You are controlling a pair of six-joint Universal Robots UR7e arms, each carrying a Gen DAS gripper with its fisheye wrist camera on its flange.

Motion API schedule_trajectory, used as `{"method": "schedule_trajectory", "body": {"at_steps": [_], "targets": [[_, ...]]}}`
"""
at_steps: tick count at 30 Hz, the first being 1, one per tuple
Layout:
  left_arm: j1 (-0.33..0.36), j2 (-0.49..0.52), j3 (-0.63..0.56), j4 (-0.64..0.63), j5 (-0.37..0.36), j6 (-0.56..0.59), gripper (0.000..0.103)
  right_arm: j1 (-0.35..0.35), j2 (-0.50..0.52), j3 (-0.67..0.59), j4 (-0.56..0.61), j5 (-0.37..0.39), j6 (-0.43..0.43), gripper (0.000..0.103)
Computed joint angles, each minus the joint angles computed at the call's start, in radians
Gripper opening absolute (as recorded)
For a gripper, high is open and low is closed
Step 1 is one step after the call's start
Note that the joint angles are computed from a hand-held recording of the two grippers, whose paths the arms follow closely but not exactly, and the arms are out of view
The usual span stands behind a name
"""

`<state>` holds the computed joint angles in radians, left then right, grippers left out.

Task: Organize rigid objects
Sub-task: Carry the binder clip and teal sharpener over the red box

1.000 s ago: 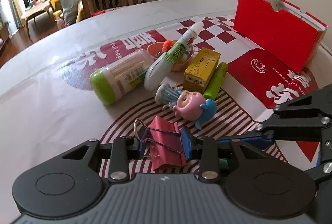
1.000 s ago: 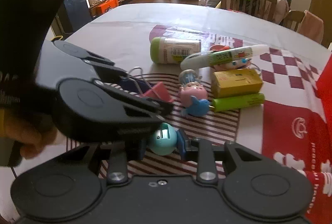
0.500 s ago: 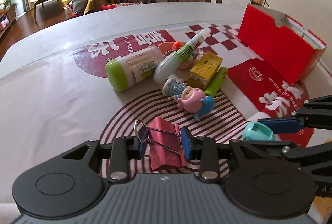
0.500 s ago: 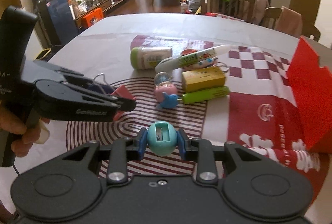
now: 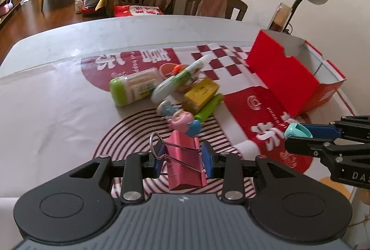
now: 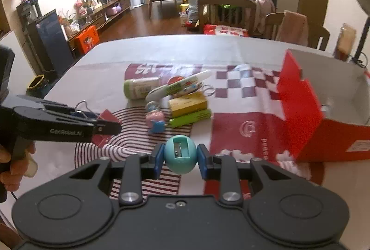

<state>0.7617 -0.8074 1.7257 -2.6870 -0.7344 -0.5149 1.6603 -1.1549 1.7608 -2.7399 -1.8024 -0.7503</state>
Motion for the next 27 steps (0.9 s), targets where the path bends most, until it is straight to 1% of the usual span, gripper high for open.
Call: {"method": "schedule_trajectory", "body": {"at_steps": [6, 14, 17, 20, 27], "targets": [[-0.03, 0.025, -0.044, 0.008, -0.01, -0.003, 0.034, -0.011, -0.025, -0.04, 0.016, 0.012, -0.01, 0.03], [-0.057, 0.09, -0.145, 0.023, -0.008, 0.002, 0.034, -0.045, -0.04, -0.114, 0.037, 0.047, -0.061, 0.03], [-0.066, 0.125, -0.2, 0.037, -0.005, 0.011, 0.034, -0.064, -0.038, -0.152, 0.057, 0.066, -0.078, 0.03], [-0.074, 0.165, -0.26, 0.047, 0.006, 0.024, 0.034, -0.091, -0.032, -0.203, 0.103, 0.101, -0.07, 0.03], [-0.08, 0.272, -0.434, 0.07, 0.02, 0.067, 0.034, -0.138, 0.005, -0.323, 0.175, 0.125, -0.077, 0.03]]}}
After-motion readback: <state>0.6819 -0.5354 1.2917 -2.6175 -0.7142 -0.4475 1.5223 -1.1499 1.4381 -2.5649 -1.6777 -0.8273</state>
